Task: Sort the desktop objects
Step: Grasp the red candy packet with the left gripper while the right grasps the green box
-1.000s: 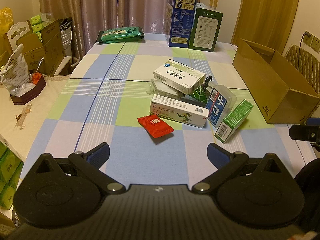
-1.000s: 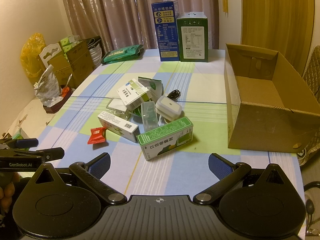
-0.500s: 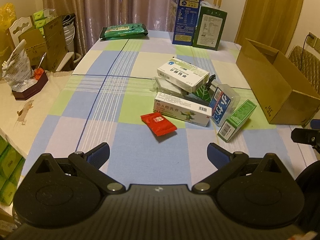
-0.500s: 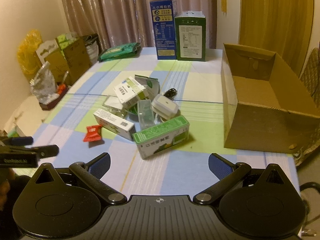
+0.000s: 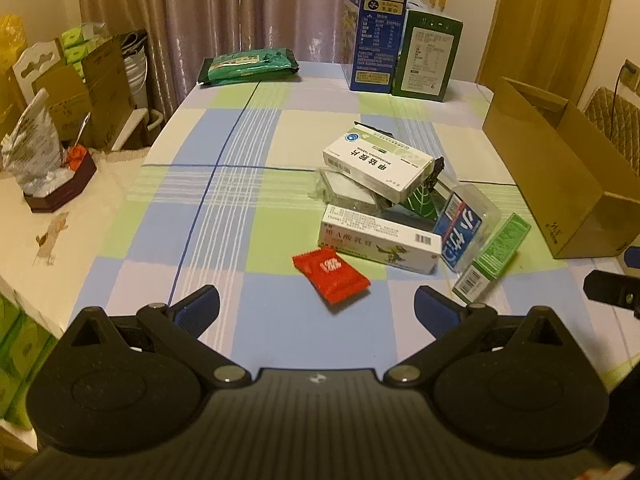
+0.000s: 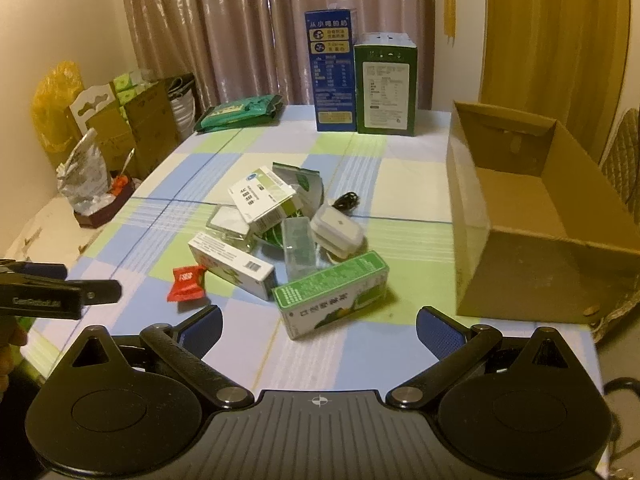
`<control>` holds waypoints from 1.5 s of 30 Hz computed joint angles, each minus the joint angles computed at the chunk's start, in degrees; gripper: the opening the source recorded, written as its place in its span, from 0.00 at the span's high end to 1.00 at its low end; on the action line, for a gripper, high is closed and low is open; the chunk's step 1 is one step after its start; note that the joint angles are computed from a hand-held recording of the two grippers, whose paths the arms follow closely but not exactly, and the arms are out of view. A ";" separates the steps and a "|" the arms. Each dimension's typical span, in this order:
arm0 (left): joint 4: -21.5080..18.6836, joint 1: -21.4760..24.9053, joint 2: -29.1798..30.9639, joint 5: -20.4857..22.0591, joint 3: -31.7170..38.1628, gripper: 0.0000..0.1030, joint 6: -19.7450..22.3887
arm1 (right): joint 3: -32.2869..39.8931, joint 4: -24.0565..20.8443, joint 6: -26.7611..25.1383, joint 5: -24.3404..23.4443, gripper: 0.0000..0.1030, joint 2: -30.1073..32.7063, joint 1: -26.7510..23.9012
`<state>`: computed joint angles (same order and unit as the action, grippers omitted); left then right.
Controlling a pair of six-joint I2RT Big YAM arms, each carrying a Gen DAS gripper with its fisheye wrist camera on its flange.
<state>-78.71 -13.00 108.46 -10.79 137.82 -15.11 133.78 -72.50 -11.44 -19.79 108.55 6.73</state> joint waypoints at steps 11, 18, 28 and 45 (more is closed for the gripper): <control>5.32 2.08 3.91 1.88 -2.11 0.01 3.87 | -4.57 9.16 7.40 2.06 0.26 2.67 2.55; 10.29 3.19 4.02 4.25 -5.65 0.01 2.27 | -0.63 9.07 10.53 3.23 0.26 6.82 3.75; 9.95 3.10 4.69 6.58 -6.10 0.01 1.72 | 2.86 6.98 10.93 6.86 0.37 10.91 4.21; 11.09 1.84 6.95 5.83 -4.44 0.10 -1.97 | -5.89 12.21 10.42 9.86 0.74 5.24 1.08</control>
